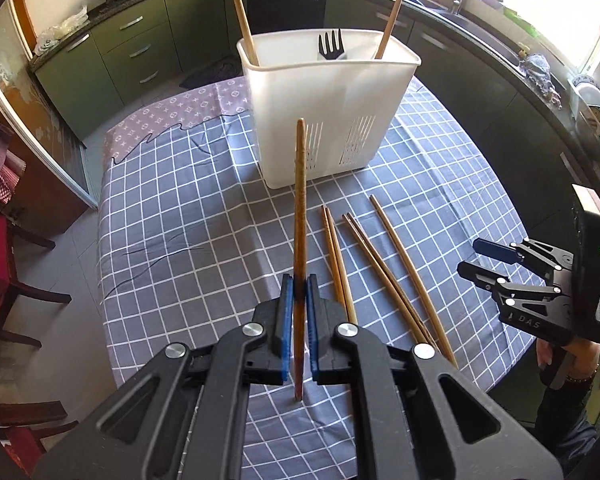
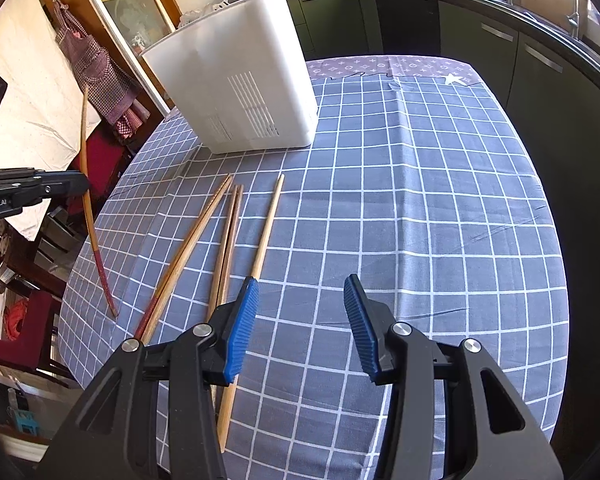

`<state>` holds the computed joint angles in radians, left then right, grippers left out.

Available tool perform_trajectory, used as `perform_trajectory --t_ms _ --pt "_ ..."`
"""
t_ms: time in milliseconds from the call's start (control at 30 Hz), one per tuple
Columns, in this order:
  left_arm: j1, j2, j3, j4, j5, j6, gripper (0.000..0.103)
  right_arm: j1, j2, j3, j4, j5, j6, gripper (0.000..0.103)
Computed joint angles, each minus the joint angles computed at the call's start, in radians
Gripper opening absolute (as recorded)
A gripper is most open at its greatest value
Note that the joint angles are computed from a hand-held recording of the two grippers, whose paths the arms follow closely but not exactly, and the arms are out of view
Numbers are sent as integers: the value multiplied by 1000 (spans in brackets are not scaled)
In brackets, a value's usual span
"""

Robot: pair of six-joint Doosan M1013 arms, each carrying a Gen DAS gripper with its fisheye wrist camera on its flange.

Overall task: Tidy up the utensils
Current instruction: 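Lift the chopstick upright with the left gripper while the right gripper grasps another chopstick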

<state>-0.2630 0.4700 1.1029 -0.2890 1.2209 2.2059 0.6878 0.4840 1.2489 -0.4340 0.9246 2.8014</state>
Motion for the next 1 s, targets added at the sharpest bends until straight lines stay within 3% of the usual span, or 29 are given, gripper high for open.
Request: perform_trajectory --t_ms 433,767,1000 --pt "37 -42 47 -87 -12 83 7 -54 120 -220 237 219 -318 45" --pt "47 -46 51 -104 -10 109 7 -86 238 -417 337 424 -416 22" --pt "54 -45 51 -110 -6 119 7 -98 297 -511 355 530 -432 17"
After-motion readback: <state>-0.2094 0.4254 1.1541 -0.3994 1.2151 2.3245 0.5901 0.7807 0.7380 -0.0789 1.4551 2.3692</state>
